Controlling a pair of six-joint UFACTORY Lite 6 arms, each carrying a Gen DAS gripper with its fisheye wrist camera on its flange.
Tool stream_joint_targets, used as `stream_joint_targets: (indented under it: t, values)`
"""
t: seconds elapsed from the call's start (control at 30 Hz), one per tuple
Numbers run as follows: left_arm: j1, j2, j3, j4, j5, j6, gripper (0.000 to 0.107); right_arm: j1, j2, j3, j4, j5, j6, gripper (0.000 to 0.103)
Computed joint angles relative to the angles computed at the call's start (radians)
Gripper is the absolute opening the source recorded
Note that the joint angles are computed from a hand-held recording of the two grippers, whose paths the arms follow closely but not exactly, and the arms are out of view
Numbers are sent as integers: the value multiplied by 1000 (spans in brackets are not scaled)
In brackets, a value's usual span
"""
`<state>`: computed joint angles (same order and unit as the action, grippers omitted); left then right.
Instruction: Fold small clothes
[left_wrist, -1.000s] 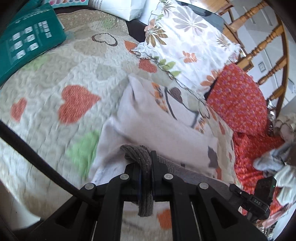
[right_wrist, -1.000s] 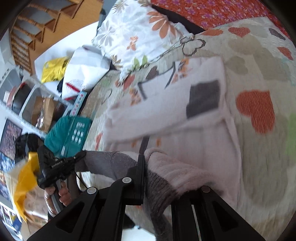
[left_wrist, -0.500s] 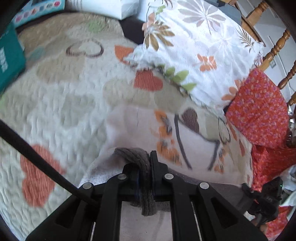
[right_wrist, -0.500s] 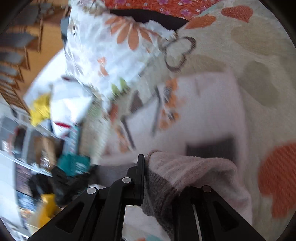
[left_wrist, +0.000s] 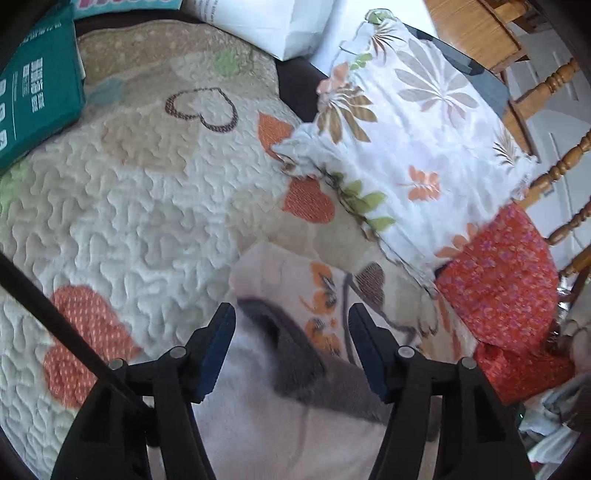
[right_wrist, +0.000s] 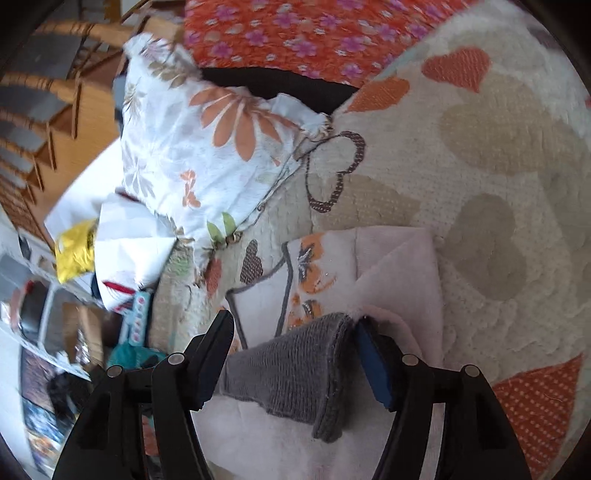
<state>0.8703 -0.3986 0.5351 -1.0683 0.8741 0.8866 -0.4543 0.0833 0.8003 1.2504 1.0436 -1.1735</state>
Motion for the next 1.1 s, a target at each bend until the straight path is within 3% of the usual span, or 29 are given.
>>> stream_joint_targets:
  t: [0.3, 0.37, 0.47, 0.57, 0.67, 0.8, 0.93, 1.1]
  values:
    - [160, -175, -93, 171, 300, 168, 65, -22, -255, -133, -159, -80, -18, 71]
    - [123, -193, -105, 204, 295, 168, 65, -33, -304, -152, -203, -79, -11, 71]
    - [24, -216, -121, 234, 216, 128, 65, -58, -376, -198, -212, 14, -44, 63]
    - [-132, -157, -111, 243, 73, 59, 65, 54, -387, -253, -188, 61, -81, 56]
    - [-311, 10, -53, 209, -104, 0, 65, 261, -336, -262, -165, -64, -64, 56]
    - [-468, 196, 28, 155, -318, -66, 65, 554, -139, -133, -219, -302, 45, 55]
    - [-468, 246, 77, -2, -349, -8, 66, 727, 17, 71, -393, -533, 238, 55]
    - [-431, 200, 87, -94, -428, 20, 68, 771, 236, 357, -662, -662, 548, 55]
